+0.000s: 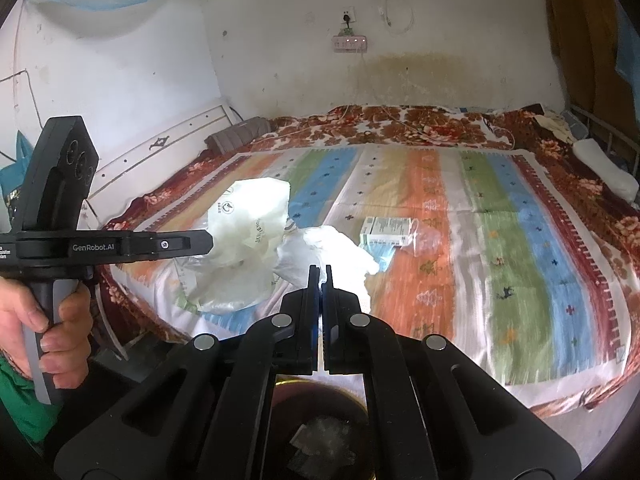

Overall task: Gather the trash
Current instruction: 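Lift the paper bag and tissue and carry both down over the bin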

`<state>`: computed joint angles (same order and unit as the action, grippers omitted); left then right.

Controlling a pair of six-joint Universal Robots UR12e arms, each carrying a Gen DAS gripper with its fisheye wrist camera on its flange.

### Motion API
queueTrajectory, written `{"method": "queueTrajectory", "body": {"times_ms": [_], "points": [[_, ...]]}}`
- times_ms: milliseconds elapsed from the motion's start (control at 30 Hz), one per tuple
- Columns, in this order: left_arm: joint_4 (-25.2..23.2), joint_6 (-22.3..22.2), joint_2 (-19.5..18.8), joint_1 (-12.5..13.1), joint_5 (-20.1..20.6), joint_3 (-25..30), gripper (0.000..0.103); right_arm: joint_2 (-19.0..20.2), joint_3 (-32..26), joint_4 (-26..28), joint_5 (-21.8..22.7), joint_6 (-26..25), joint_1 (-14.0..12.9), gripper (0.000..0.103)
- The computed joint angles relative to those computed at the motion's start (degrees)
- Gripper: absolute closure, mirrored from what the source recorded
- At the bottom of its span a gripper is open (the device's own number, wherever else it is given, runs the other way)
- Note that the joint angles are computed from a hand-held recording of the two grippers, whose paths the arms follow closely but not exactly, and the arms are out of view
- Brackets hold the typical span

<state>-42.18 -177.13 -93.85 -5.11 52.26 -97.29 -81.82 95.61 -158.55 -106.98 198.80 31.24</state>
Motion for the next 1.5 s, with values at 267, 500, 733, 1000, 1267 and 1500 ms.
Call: {"method": "queueTrajectory", "body": {"times_ms": [267, 500, 733, 1000, 1267, 1500], "points": [[-2.03, 1.03, 1.85, 0.29, 0.08, -2.51, 0.101, -1.0, 1.83, 0.26, 0.7, 1.55, 0.81, 0.103], [-3.4, 2.0, 3.1, 0.2, 1.31, -4.08, 0.101, -1.6, 2.7, 2.99, 0.0, 3.07, 1.6, 0.103], [-5.7, 3.03, 3.6, -0.96, 5.12, -4.86, 0.101, -1.81, 3.86, 7.84, 0.06, 6.88, 1.95, 0.103], [-9.41, 5.47, 3.91, -2.94, 10.72, -5.34, 0.101, -1.88, 4.4, 13.18, 1.9, 11.89, 2.0, 0.103], [-14.44, 6.49, 3.07, -4.59, 15.13, -4.68, 0.1, -1.62, 4.27, 16.96, 3.56, 14.23, 2.04, 0.103], [-17.86, 7.3, 2.18, -6.22, 18.87, -4.25, 0.1, -0.71, 4.17, 21.11, 7.28, 16.5, 1.63, 0.103]]}}
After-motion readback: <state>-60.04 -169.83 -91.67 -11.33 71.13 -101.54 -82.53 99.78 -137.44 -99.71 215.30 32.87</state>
